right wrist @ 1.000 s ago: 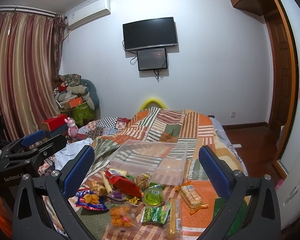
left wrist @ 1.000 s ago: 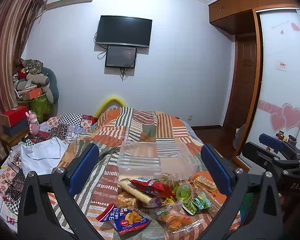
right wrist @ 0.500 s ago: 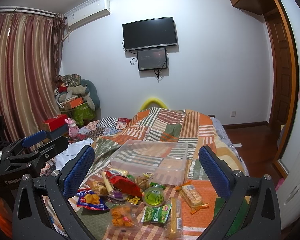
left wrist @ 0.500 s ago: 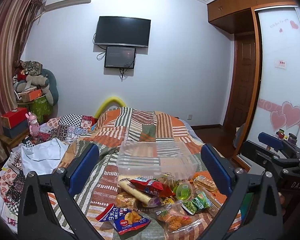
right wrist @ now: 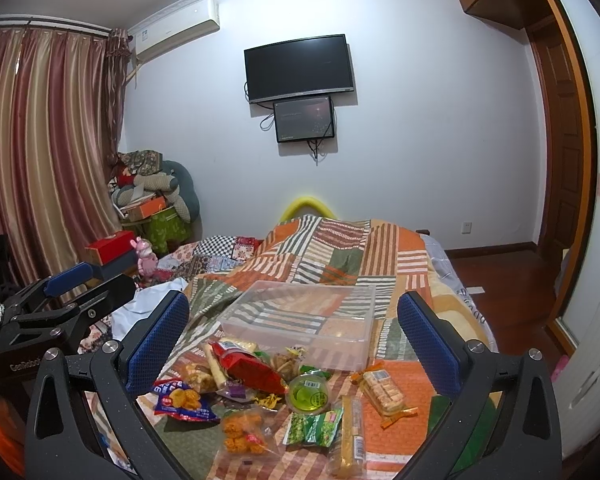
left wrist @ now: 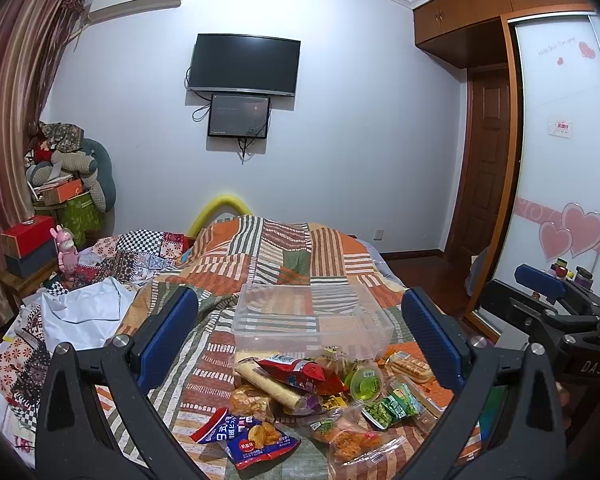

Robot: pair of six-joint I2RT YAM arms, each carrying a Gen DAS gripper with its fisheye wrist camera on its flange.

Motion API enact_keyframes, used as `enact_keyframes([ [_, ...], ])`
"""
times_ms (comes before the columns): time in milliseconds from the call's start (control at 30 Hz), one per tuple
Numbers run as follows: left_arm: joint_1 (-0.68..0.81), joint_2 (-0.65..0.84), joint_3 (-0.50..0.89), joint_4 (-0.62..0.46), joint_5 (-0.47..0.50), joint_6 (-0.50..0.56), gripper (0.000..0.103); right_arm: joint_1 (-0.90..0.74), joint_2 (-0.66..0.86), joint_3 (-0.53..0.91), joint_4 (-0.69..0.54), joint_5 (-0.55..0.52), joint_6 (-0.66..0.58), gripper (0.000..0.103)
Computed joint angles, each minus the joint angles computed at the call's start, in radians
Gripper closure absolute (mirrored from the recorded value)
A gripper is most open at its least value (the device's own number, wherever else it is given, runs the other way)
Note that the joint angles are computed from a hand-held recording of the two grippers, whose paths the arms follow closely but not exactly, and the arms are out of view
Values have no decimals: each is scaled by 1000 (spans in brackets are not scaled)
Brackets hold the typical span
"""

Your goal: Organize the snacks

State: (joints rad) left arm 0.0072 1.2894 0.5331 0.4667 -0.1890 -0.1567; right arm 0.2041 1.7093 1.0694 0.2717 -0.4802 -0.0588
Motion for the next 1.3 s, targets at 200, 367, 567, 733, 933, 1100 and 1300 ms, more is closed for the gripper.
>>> enact_keyframes([
  [200, -5, 0, -1, 5, -6, 5, 0, -1, 0, -2, 5, -4, -2, 0],
  [367, -10, -3, -5, 9, -11, 9, 0, 0, -2, -2, 1, -3, -1, 0],
  [567, -12, -2, -8, 11, -17, 8, 0, 2, -2, -2, -2, -2, 0, 0],
  [733, -5, 4, -2, 2, -20, 6, 0, 3, 11, 9, -16, -7, 3, 0],
  [933, 39, 29, 8, -12, 13, -10, 0, 4, 40, 34, -47, 25, 1, 0],
  [1100, 101, 76, 27, -36, 74, -10, 9, -14, 97, 84, -103, 13, -28, 0],
  [1300, 159, 176, 79, -113, 130, 3, 30, -30, 165, 146, -193, 5, -77, 17],
])
